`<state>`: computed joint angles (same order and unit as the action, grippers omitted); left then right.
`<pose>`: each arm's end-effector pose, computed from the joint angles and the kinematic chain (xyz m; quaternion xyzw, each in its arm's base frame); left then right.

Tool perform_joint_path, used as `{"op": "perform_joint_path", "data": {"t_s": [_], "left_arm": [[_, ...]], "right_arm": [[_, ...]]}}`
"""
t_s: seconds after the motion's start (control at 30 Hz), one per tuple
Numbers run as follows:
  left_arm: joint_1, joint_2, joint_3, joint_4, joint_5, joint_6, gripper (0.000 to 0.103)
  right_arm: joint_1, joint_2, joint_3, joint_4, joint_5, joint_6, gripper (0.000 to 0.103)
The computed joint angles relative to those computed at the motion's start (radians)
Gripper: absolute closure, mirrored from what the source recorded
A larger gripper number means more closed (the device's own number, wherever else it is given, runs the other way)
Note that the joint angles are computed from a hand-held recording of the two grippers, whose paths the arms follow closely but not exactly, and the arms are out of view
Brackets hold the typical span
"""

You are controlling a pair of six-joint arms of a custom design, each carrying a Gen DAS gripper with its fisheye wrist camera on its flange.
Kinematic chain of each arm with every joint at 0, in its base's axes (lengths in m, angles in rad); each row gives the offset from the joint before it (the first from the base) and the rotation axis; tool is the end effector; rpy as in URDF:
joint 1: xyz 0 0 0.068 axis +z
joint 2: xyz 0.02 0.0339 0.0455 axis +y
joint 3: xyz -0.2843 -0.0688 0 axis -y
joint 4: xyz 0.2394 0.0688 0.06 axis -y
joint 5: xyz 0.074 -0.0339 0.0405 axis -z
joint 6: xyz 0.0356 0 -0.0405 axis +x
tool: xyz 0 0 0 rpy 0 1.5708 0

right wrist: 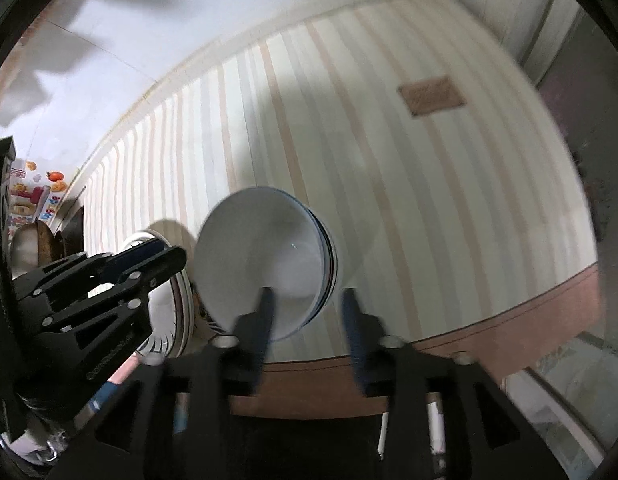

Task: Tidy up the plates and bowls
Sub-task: 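Open both grippers and pull back from the bowl stack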

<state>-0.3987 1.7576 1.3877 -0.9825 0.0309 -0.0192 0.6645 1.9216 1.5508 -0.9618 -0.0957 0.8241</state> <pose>0.3142 -0.1336 0.2553 0.1891 0.9758 -0.0376 0.1034 0.3037 0.2422 0.2433 0.0734 0.9891 0.1153 0.0551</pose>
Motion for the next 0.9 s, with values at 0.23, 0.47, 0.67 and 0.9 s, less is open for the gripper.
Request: {"op": "perform_joint_path", "data": {"t_s": [0.23, 0.47, 0.67, 0.9], "left_arm": [[0.031, -0.153, -0.007, -0.039, 0.029, -0.002, 0.022], [0.037, -0.279, -0.002, -0.075, 0.035, -0.010, 0.011], [0.054, -0.340, 0.015, -0.121, 0.071, -0.003, 0.005], [0.075, -0.391, 0.043, -0.177, 0.125, -0.007, 0.005]], "right_arm": [[0.102, -0.155, -0.010, -0.061, 0.130, 0.100, 0.018], [0.210, -0.186, 0.105, -0.186, 0.261, 0.168, 0.010], [0.292, -0.189, 0.228, -0.326, 0.366, 0.214, 0.007], [0.366, -0.161, 0.388, -0.461, 0.438, 0.253, 0.005]]}}
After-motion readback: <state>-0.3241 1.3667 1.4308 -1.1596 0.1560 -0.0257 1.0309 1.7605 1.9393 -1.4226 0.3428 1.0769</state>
